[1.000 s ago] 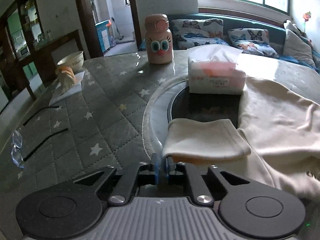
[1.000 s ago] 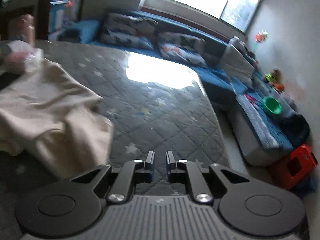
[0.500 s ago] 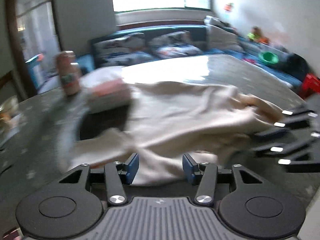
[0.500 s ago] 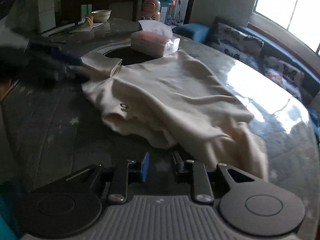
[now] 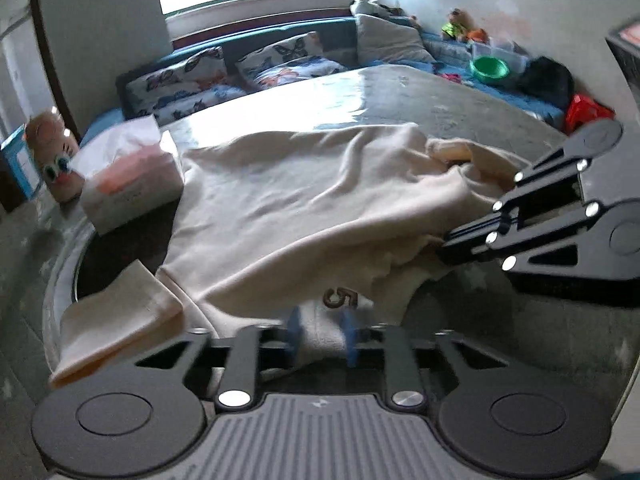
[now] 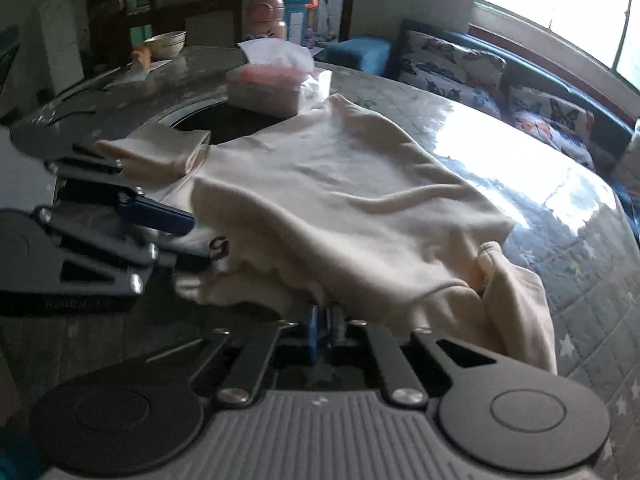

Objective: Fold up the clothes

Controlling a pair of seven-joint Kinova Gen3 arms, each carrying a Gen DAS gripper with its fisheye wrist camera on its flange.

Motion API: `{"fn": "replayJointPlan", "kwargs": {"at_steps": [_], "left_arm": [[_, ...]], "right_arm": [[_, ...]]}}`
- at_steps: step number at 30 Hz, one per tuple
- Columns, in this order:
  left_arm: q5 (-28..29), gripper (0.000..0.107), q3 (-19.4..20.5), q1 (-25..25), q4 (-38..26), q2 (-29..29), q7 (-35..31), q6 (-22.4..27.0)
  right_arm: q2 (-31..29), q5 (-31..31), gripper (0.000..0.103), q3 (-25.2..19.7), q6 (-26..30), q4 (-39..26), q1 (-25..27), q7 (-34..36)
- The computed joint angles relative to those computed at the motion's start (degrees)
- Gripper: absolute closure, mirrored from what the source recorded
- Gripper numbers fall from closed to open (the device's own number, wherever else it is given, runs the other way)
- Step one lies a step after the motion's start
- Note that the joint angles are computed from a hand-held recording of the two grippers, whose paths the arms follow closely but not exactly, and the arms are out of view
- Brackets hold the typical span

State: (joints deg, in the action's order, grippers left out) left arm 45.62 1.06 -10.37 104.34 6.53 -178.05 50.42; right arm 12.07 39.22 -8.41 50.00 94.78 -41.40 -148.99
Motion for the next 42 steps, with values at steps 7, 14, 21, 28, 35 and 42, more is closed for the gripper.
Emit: {"fn": "replayJointPlan", "kwargs": {"at_steps": [7, 14, 21, 28, 35, 42], "left_arm": [[-0.3, 0.104, -2.8, -0.6, -2.1, 0.0, -1.7, 7.0], [-3.5, 0.104, -2.9, -5.0, -4.0, -0.6, -5.2, 17.1], [-1.3, 0.102, -1.2, -2.0, -6.9, 1.1, 2.2, 12.5], [-5.2, 0.100, 1.9, 1.1, -8.7, 5.5, 9.7, 7.7], [-6.1, 0.100, 2.6, -0.8, -9.8, 6.3, 8.9, 12.4], [-6.7, 0.100, 2.3, -1.6, -11.2, 6.8, 9.1, 16.4]], "right_arm": [[-3.6, -10.2, 0.102, 2.9, -1.4, 0.0, -1.0, 9.7], [-6.3, -22.1, 0.103, -11.9, 3.7, -2.0, 10.5, 25.1], [-8.3, -14.5, 0.093, -3.7, 3.9, -3.7, 5.5, 18.7], [-5.6, -9.3, 0.072, 0.8, 1.5, -6.0, 11.6, 13.3], [-1.0, -19.0, 0.064, 4.7, -6.2, -5.6, 20.1, 15.6], [3.7, -26.5, 0.066, 5.9, -9.9, -5.6, 23.3, 18.9]]}}
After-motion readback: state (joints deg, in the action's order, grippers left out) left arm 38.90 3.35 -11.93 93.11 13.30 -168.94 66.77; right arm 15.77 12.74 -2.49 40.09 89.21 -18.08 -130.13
